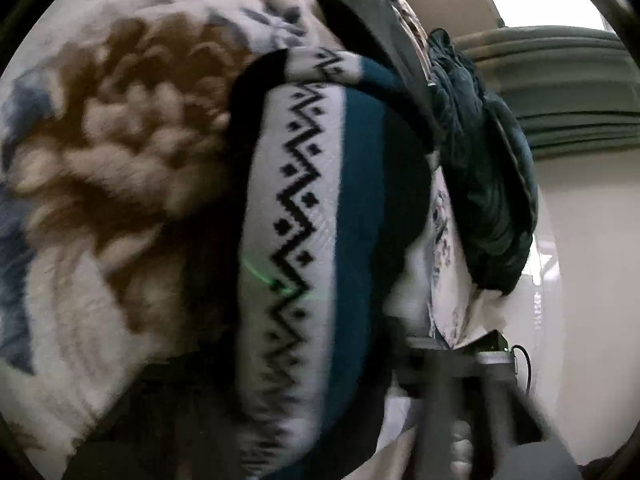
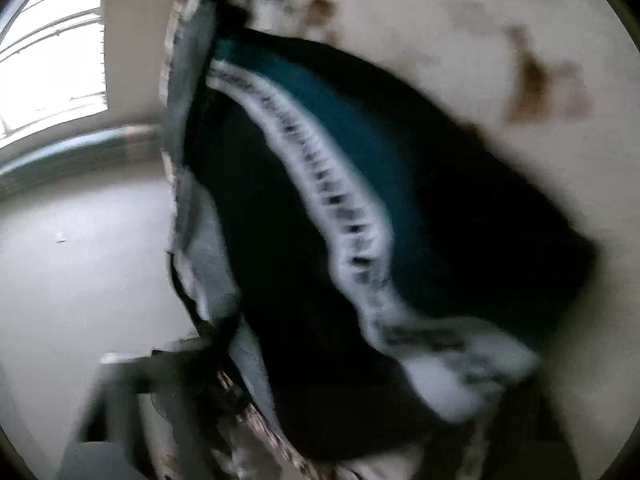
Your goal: Fold small clothes
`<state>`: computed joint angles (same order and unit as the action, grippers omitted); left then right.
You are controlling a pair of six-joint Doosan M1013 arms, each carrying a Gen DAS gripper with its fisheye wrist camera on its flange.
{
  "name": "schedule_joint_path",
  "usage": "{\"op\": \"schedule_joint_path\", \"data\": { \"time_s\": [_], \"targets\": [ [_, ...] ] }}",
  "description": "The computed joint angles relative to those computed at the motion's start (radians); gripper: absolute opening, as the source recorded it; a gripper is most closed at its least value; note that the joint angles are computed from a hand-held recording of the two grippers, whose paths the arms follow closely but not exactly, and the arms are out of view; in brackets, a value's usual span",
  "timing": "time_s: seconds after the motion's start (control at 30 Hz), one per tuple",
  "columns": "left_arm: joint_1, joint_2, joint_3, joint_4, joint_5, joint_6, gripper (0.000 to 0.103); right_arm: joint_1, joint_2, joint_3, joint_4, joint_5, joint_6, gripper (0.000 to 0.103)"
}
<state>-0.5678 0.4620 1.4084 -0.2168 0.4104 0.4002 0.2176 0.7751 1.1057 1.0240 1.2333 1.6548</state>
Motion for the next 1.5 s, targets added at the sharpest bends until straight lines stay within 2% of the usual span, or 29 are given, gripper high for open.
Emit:
{"op": "schedule_joint_path", "data": {
  "time_s": [0.03,0.1,0.17,0.2,0.23,0.27,0.3,0.33,0.4,0.47,0.5,0.57,0.67,0.7,0.77,0.83,0.93,1.0,1.07,1.1,1.13,1.17,1.2,1.3,1.37,1.43,1.5],
  "targets": [
    [0.006,-0.002,-0.009,0.0,0.015,0.015,0.029,0.008,-0.004,-0.004,-0.023,-0.011,0.014,0.022],
    [0.038,-0.004,-0.017,-0.103,0.009,0.143,0.029,0.02,-0.039,0.033,-0.018,-0.072,0.034,0.02],
    [0.083,0.009,-0.051,-0.182,0.091,0.299,0.031,0.031,-0.073,0.076,-0.002,-0.082,0.054,0.018],
    [0.103,0.025,-0.077,-0.223,0.152,0.362,0.042,0.037,-0.082,0.086,-0.011,-0.07,0.055,0.019],
    [0.116,0.041,-0.11,-0.217,0.241,0.372,0.058,0.046,-0.087,0.09,-0.032,-0.055,0.061,0.023],
    [0.122,0.05,-0.136,-0.191,0.323,0.359,0.063,0.055,-0.088,0.09,-0.063,-0.037,0.083,0.029],
    [0.122,0.045,-0.139,-0.177,0.354,0.362,0.063,0.059,-0.082,0.073,-0.114,0.001,0.132,0.043],
    [0.114,0.036,-0.145,-0.124,0.388,0.337,0.065,0.06,-0.076,0.054,-0.16,0.034,0.174,0.045],
    [0.082,0.028,-0.188,0.066,0.523,0.237,0.07,0.053,-0.078,0.026,-0.224,0.067,0.203,0.046],
    [0.033,0.023,-0.235,0.277,0.692,0.147,0.07,0.041,-0.093,-0.012,-0.339,0.096,0.209,0.048],
    [0.012,0.022,-0.248,0.345,0.768,0.112,0.071,0.038,-0.097,-0.023,-0.367,0.1,0.208,0.048],
    [-0.017,0.017,-0.24,0.416,0.861,0.056,0.072,0.031,-0.097,-0.075,-0.469,0.123,0.204,0.048],
    [-0.032,0.017,-0.19,0.405,0.935,0.016,0.073,0.033,-0.062,-0.176,-0.567,0.151,0.179,0.052],
    [-0.033,0.018,-0.172,0.387,0.933,0.001,0.074,0.017,-0.055,-0.196,-0.572,0.15,0.154,0.052],
    [-0.03,0.004,-0.123,0.38,0.868,-0.045,0.086,0.018,-0.002,-0.289,-0.598,0.157,0.135,0.052],
    [-0.02,-0.012,-0.082,0.376,0.812,-0.064,0.103,0.032,0.058,-0.381,-0.622,0.15,0.122,0.052],
    [-0.002,-0.036,-0.029,0.343,0.743,-0.06,0.103,0.051,0.165,-0.548,-0.647,0.199,0.128,0.052],
    [0.009,-0.044,-0.015,0.332,0.722,-0.048,0.103,0.063,0.246,-0.684,-0.658,0.256,0.13,0.052],
    [0.019,-0.053,-0.01,0.311,0.732,-0.021,0.103,0.075,0.331,-0.835,-0.682,0.332,0.127,0.052],
    [0.02,-0.045,-0.032,0.315,0.765,-0.013,0.103,0.077,0.36,-0.883,-0.671,0.35,0.126,0.048],
    [0.021,-0.029,-0.079,0.343,0.836,-0.012,0.103,0.077,0.364,-0.889,-0.658,0.341,0.125,0.02],
    [0.015,-0.012,-0.125,0.378,0.898,-0.022,0.103,0.08,0.344,-0.853,-0.666,0.302,0.116,0.013],
    [0.008,-0.012,-0.148,0.424,0.938,-0.037,0.103,0.08,0.324,-0.815,-0.661,0.267,0.108,0.013],
    [0.0,-0.025,-0.195,0.554,0.967,-0.088,0.103,0.082,0.247,-0.696,-0.675,0.158,0.083,0.012],
    [0.007,-0.019,-0.233,0.612,0.945,-0.108,0.103,0.081,0.212,-0.65,-0.68,0.112,0.069,0.012],
    [0.037,0.003,-0.275,0.572,0.867,-0.047,0.103,0.077,0.196,-0.635,-0.679,0.091,0.067,0.012],
    [0.072,0.059,-0.339,0.493,0.834,0.072,0.103,0.073,0.199,-0.652,-0.685,0.093,0.069,0.011]
  ]
}}
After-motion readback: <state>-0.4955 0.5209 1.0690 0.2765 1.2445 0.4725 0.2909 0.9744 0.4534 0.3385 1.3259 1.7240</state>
